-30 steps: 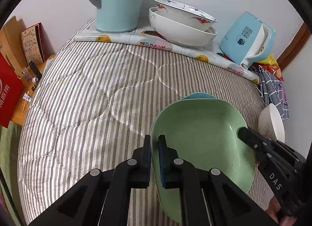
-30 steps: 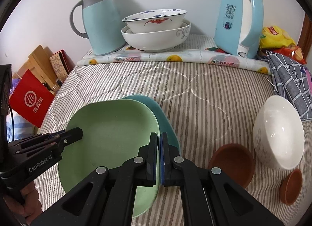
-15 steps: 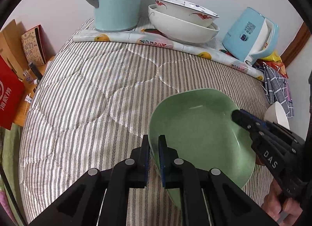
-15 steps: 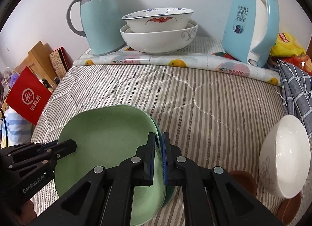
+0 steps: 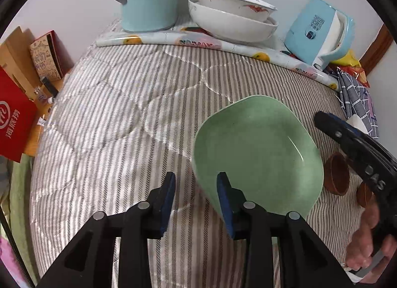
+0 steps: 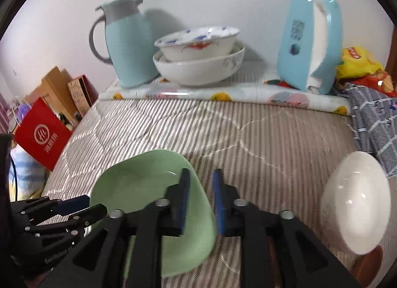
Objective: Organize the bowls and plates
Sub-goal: 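Lower the green plate onto the blue plate stack and open the right tool, then close the right tool on the small brown bowl while the left tool grasps the larger one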
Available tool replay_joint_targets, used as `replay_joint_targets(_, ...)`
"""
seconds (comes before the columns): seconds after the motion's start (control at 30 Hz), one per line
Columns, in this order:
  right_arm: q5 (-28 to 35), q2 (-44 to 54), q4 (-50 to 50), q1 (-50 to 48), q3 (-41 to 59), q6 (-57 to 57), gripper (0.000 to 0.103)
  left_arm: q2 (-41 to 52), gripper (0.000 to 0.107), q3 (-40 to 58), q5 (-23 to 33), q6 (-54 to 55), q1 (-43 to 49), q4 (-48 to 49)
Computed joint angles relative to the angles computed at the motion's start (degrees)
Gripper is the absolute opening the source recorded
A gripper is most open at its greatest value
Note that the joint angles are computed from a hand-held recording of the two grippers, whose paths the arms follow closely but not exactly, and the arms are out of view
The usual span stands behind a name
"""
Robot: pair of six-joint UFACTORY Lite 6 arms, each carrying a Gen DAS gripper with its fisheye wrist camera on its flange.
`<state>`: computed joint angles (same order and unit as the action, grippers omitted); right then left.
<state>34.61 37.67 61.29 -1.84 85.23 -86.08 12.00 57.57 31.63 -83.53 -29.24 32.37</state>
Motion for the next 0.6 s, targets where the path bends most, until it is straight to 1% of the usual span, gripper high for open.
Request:
replay_joint_targets(0.03, -0.48, -1.62, 1.16, -0.73, -1.66, -1.34, 0.035, -0.86, 0.041, -0.27, 1.00, -1.11, -0.68, 0.78)
replay_joint_targets(0.1, -0.48, -4.57, 3.60, -2.61, -4.59, -4.24, 0.037, -2.19, 0.043, -0.53, 2.48, -2.79, -1.87, 2.07)
replay_joint_targets(0.17, 1.24, -6.81, 4.53, -5.26, -6.41, -5.96, 0.040, -3.78, 0.043, -0.64, 4.04, -4.37, -3.50, 2.84)
replay_joint_targets(0.23, 3.17, -9.25, 5.67, -8.42, -8.50, -7.69, 0.051, -4.58, 0.043, -0.15, 5.26, -5.46, -5.27, 3.34)
replay_joint_targets(0.27, 3.71, -10.06, 6.32, -9.80, -9.21, -8.57, 0.054, -4.87, 0.043, 0.18, 5.56, -5.94, -6.21, 3.67)
replay_joint_targets(0.37, 4.60, -12.42, 7.75, -14.78, -11.31, -11.21, 0.055, -4.70, 0.043, 2.22, 7.33, -8.31, -9.54, 4.86)
replay_joint_targets(0.4, 5.22, -13.03, 8.04, -17.07, -11.76, -12.21, 0.057, -4.43, 0.043, 2.91, 7.77, -8.88, -10.36, 5.22)
replay_joint_targets(0.43, 5.88, -13.03, 7.73, -18.65, -11.58, -12.43, 0.059, -3.99, 0.043, 3.98, 8.46, -9.65, -11.60, 5.72)
replay_joint_targets(0.57, 8.73, -11.77, 5.79, -26.33, -9.31, -11.73, 0.061, -1.05, 0.043, 9.10, 10.71, -11.70, -16.13, 7.27)
replay_joint_targets(0.6, 8.98, -11.36, 5.83, -28.06, -8.78, -12.20, 0.061, -0.05, 0.045, 10.49, 11.05, -12.26, -17.02, 7.62)
